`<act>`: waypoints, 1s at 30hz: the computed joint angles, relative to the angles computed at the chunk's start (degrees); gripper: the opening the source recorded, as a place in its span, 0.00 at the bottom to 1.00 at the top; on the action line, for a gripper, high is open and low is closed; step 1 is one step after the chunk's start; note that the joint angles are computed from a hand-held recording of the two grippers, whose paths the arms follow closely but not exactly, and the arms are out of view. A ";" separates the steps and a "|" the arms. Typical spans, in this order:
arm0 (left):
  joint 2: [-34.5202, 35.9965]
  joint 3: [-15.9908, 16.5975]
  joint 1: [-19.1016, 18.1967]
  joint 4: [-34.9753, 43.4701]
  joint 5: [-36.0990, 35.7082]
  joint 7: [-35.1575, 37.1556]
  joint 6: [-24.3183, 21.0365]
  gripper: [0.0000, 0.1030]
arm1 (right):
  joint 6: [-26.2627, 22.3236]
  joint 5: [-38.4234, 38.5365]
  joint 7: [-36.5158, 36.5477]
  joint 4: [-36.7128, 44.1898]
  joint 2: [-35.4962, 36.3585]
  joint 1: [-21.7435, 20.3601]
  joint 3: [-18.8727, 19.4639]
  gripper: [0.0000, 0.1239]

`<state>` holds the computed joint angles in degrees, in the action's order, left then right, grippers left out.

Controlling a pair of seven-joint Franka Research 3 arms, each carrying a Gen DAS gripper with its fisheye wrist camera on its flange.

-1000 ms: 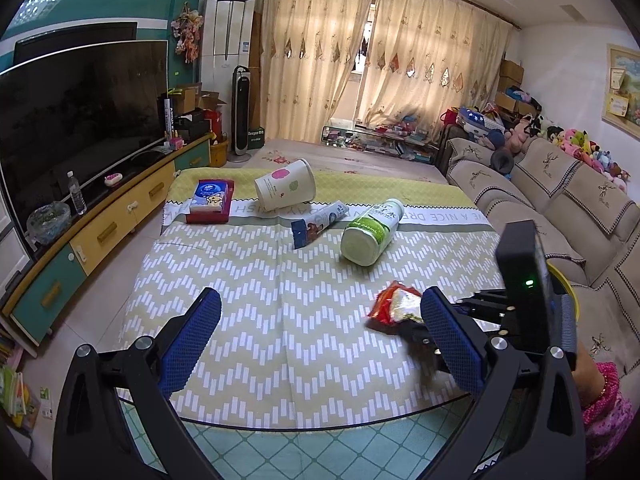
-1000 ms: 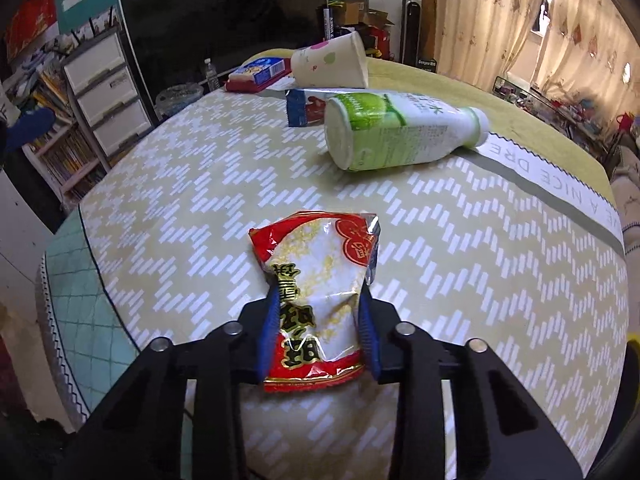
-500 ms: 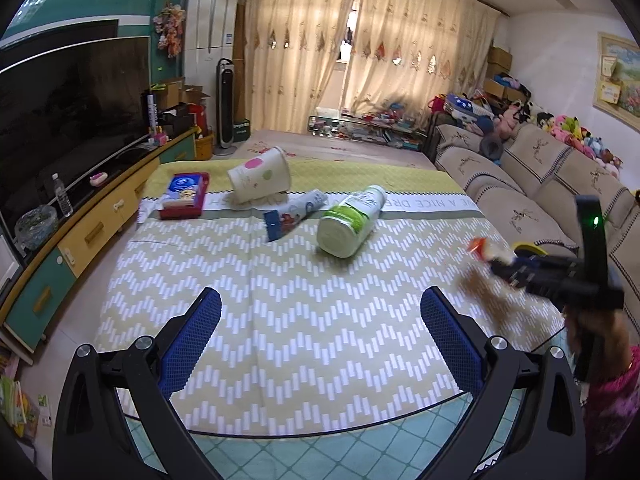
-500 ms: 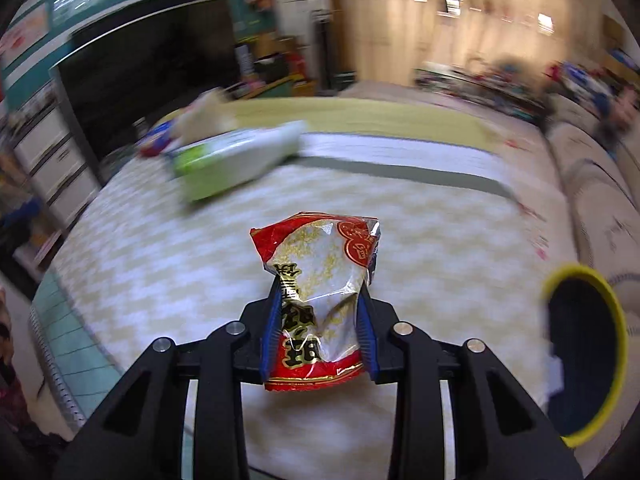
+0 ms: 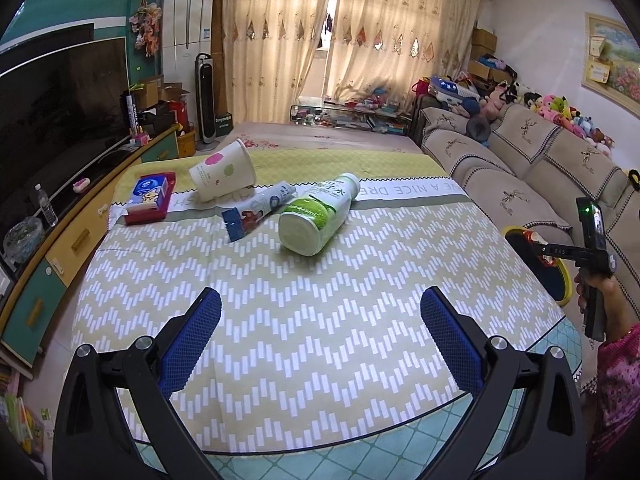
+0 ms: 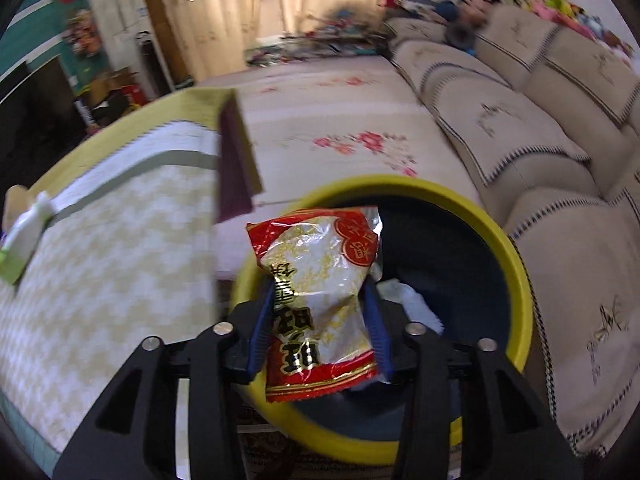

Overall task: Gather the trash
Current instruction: 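Carry the red wrapper into the yellow bin and open the right tool, then grasp the green coconut water bottle with the left tool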

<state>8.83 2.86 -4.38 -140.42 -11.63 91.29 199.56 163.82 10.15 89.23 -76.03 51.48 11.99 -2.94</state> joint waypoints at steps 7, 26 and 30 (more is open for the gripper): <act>1.81 0.81 -0.96 2.49 0.86 0.15 -1.65 0.95 | 1.47 0.45 2.59 -0.97 0.10 -0.40 -0.91 0.54; 20.58 -20.29 23.29 32.86 22.44 2.49 -20.71 0.95 | 4.89 2.03 -2.01 -5.25 -3.51 0.40 1.52 0.57; 26.31 -21.00 23.06 41.51 20.87 6.06 -26.91 0.95 | 4.49 2.02 -2.26 -4.79 -3.33 0.74 1.24 0.57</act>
<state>35.13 -18.15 18.68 -98.92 9.25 97.35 172.64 168.31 12.17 86.97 -80.83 48.15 12.72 -1.70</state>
